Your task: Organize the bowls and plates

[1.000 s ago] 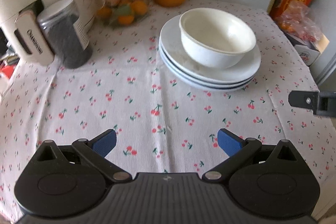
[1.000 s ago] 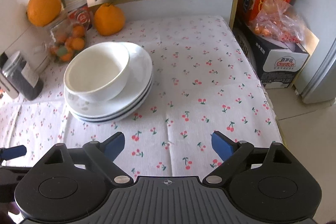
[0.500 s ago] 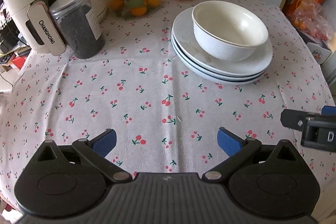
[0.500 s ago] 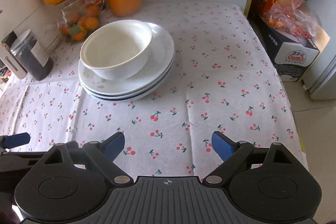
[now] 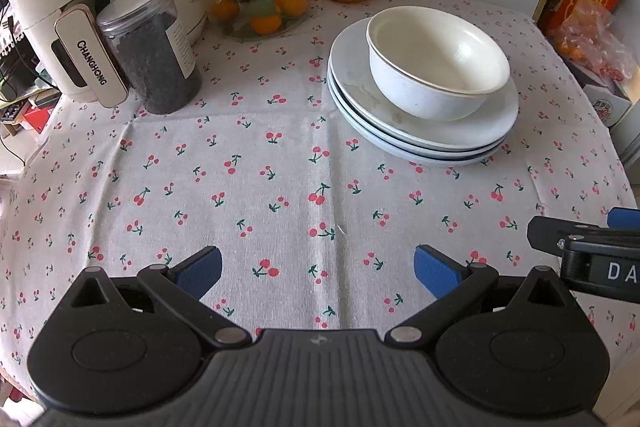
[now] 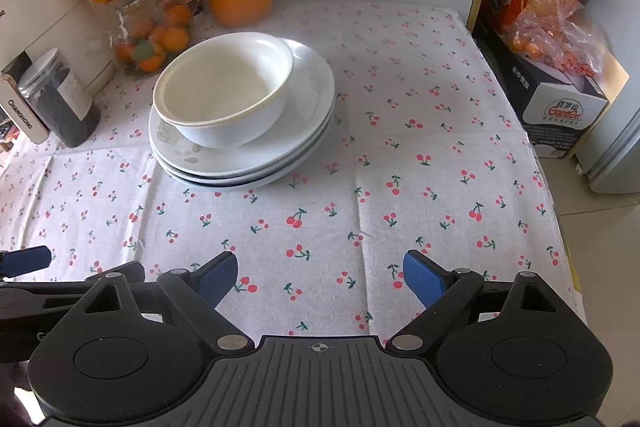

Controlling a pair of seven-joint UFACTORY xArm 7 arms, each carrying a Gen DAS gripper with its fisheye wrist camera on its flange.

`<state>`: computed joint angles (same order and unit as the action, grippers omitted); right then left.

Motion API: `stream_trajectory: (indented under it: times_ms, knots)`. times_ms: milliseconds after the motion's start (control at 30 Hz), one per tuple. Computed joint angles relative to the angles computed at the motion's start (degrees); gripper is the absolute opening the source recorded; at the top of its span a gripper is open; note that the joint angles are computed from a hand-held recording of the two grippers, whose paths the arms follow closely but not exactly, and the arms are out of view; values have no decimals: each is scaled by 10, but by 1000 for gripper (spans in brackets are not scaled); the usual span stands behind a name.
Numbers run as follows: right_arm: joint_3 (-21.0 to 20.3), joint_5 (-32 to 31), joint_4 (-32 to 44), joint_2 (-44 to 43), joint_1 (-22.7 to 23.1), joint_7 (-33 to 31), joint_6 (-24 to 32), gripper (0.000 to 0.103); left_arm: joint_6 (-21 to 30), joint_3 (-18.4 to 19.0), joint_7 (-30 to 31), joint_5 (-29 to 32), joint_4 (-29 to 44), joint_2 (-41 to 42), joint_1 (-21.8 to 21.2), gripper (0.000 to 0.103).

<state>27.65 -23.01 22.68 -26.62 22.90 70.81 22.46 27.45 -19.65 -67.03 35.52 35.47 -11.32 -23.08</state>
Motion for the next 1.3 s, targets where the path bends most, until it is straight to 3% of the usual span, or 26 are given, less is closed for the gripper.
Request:
stream_trajectory:
  times_ms: [1300]
  knots:
    - [-2,-4,2,2,1,2,3,92,-1,-3,-8,8,0,-4,2,102]
